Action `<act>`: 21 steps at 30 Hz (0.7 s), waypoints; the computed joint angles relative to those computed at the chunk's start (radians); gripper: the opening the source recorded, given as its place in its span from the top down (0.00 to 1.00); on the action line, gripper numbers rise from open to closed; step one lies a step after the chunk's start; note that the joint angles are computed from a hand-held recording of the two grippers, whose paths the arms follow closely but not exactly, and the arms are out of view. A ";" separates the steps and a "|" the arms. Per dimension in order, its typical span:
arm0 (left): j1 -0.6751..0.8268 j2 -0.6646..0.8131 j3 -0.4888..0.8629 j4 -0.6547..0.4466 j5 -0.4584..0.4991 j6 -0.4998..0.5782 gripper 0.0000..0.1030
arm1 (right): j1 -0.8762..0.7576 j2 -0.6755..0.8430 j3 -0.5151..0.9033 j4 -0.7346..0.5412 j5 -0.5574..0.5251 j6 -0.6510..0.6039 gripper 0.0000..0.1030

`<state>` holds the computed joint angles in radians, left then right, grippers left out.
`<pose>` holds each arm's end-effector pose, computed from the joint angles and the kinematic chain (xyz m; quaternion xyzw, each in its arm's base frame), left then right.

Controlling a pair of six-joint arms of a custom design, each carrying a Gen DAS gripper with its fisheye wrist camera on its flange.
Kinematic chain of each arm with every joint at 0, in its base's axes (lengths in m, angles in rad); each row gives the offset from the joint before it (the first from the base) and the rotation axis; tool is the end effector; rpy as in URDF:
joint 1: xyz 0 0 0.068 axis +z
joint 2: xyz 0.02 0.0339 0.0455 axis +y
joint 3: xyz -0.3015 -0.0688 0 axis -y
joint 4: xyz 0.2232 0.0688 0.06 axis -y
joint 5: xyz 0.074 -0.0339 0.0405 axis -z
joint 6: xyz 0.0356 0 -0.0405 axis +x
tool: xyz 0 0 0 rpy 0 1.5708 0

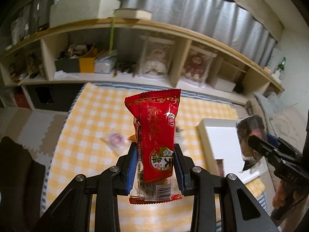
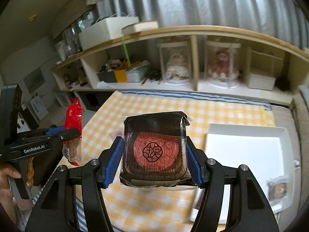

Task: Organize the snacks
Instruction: 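Carry both snacks into the white tray beside the brown pouch and release them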

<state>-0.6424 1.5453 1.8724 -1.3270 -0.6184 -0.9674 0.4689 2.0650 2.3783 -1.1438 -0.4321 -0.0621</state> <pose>0.2206 -0.1393 0.4568 -0.2324 0.8881 0.0091 0.3964 0.3756 0.2070 0.4263 -0.3138 0.8583 0.2671 0.3057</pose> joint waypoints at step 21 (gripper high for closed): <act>-0.029 0.579 0.546 0.136 0.184 0.122 0.66 | -0.405 0.038 0.053 -0.137 -0.079 -0.187 0.39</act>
<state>-0.6718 2.1239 2.4183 -1.1912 -0.4344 -0.8451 0.0635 2.1028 2.4311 -1.2807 -0.5115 -0.2488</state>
